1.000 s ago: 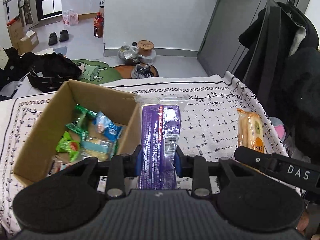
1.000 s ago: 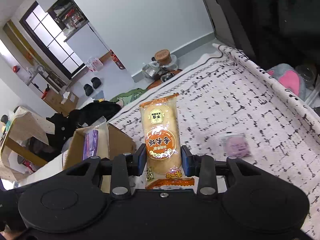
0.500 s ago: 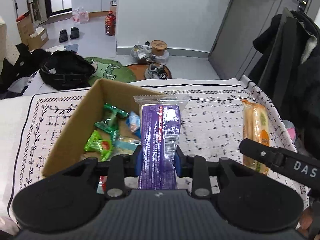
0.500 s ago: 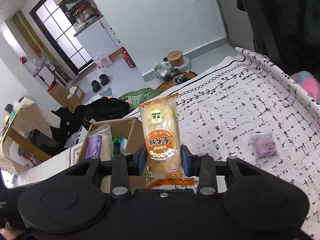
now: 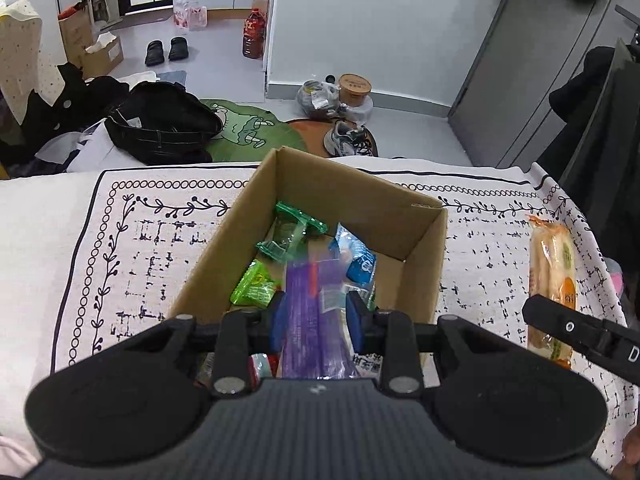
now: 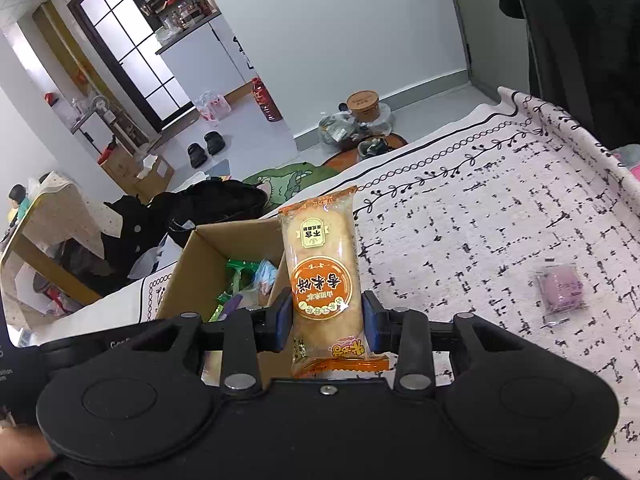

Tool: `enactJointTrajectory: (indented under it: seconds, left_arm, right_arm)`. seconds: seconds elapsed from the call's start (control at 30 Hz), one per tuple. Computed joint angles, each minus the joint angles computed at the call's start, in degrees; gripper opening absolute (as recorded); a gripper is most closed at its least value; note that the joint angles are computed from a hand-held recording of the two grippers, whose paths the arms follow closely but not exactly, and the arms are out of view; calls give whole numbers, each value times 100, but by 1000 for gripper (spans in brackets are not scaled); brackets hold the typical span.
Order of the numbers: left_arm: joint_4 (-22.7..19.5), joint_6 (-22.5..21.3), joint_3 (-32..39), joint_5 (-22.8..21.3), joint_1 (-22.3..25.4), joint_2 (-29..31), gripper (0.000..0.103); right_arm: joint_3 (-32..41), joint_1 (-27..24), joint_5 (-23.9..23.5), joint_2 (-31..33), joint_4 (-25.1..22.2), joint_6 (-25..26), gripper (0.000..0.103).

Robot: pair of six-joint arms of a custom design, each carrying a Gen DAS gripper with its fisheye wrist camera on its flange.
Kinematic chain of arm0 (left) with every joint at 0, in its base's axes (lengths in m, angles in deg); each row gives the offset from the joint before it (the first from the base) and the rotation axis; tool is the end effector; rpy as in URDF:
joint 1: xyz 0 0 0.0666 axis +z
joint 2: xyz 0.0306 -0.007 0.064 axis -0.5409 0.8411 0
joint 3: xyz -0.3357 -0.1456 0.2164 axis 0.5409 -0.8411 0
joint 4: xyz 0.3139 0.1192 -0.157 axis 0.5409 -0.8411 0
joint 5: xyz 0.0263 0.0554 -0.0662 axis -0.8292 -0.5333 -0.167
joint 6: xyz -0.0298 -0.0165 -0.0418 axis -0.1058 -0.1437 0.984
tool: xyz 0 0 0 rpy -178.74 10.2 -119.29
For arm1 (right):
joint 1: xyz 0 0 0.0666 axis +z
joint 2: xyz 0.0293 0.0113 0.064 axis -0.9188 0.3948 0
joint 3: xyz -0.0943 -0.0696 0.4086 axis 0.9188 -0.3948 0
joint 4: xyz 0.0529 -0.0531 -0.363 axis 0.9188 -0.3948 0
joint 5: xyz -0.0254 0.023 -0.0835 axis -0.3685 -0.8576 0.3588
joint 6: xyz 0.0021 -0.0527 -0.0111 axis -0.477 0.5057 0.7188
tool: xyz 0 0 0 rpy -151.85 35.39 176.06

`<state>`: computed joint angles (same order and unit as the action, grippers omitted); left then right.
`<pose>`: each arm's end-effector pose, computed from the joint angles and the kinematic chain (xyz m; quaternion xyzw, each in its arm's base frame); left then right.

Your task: Organize snacks

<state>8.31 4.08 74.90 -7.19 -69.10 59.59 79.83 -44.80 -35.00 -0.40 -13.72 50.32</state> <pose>0.3609 -0.2580 0.3956 0.0124 0.9543 -0.0841 0.2866 0.3249 0.1273 0.3726 0.1375 0.9113 0.1581 0.3544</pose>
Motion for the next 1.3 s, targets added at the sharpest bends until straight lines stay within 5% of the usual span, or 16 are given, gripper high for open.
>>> enactJointTrajectory:
  seconds: [0.37,0.43,0.53,0.57,0.63,0.83,1.3]
  left_arm:
    - [-120,21,45,132,225,-145,38]
    - [-130,-3,42,139,262,-209,41]
    - [-127,-50,25,132,321,-319,44]
    - [-140,-59,22,127,335,-352,44]
    - [-193,-69,28,140,362,-409,48]
    - [-357,-121,79,169,326,-479,68]
    - [-535,-7,258,107,-198,-417,86]
  right_arm:
    - [280,301,-176,300,-15,-223,35]
    - [308,270,-508,341,95,-528,36]
    - [335,346,-591,377,375,-592,46]
    - [396,415,-454,399,302,-538,61]
    - [424,463,-318,378,206,-539,68]
    - [412,420,-181,162,-249,-458,69]
    - [175,51,195,-689,-1192,-283,79]
